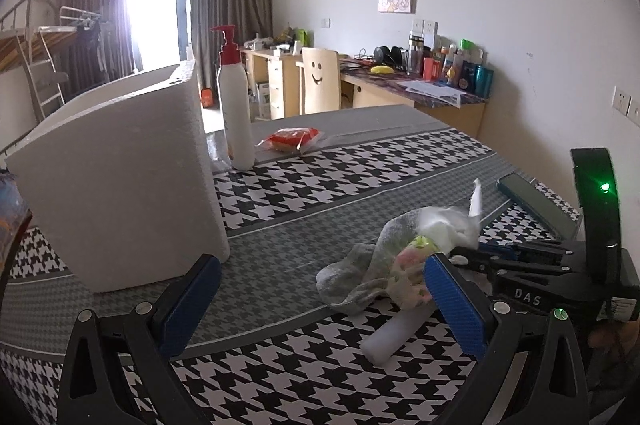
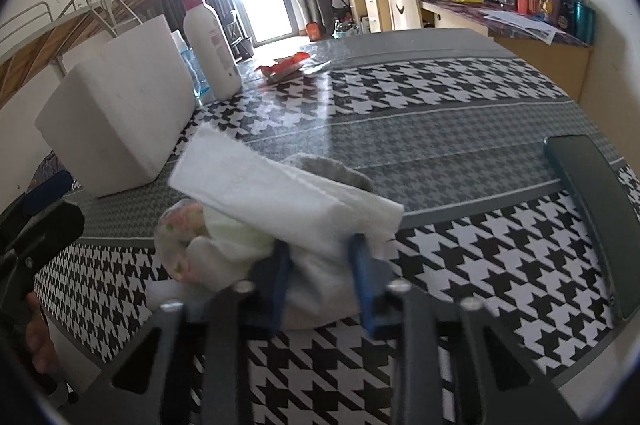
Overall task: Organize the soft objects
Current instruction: 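Grasp the green-and-pink wipes packet with the left tool while the right tool holds the tissue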
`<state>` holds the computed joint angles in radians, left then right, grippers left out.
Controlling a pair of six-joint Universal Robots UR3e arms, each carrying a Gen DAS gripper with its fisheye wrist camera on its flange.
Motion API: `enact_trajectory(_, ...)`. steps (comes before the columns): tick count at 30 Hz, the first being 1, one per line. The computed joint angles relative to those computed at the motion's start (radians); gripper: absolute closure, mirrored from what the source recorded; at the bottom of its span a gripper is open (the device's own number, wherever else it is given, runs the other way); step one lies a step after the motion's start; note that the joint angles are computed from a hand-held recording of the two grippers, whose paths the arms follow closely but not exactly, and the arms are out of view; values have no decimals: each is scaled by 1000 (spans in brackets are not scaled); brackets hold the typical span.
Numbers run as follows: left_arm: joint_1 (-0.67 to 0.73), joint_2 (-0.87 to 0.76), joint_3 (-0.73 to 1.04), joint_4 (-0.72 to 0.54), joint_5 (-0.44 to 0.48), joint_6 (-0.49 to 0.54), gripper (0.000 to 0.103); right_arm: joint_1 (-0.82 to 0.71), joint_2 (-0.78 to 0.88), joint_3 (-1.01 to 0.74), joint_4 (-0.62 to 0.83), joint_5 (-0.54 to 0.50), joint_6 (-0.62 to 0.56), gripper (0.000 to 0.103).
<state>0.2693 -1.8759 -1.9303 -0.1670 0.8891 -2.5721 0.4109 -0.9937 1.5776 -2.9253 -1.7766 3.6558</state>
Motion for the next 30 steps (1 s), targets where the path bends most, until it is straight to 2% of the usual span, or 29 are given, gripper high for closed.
enact_trajectory(1, -4, 1, 3, -4, 2, 0, 1, 2, -5, 5, -8, -2, -3, 85)
enact_trajectory(3, -7, -5, 10, -10, 2, 4, 1, 9, -20, 22, -17, -17, -3, 89)
enact_trajectory(14, -23, -1, 17, -92, -34, 85, 1, 34, -123, 134, -91, -94, 19, 92)
enact_trajectory(24, -62, -33, 90, -217, -36, 115, 1, 8, -164, 209, -108, -99, 59, 92)
enact_trajectory(28, -79, -45, 108, -247, -38, 127, 7, 13, -186, 234, -95, -118, 66, 92)
enact_trajectory(30, -87, -53, 121, -272, -38, 139, 15, 14, -185, 229, -72, -124, 66, 92)
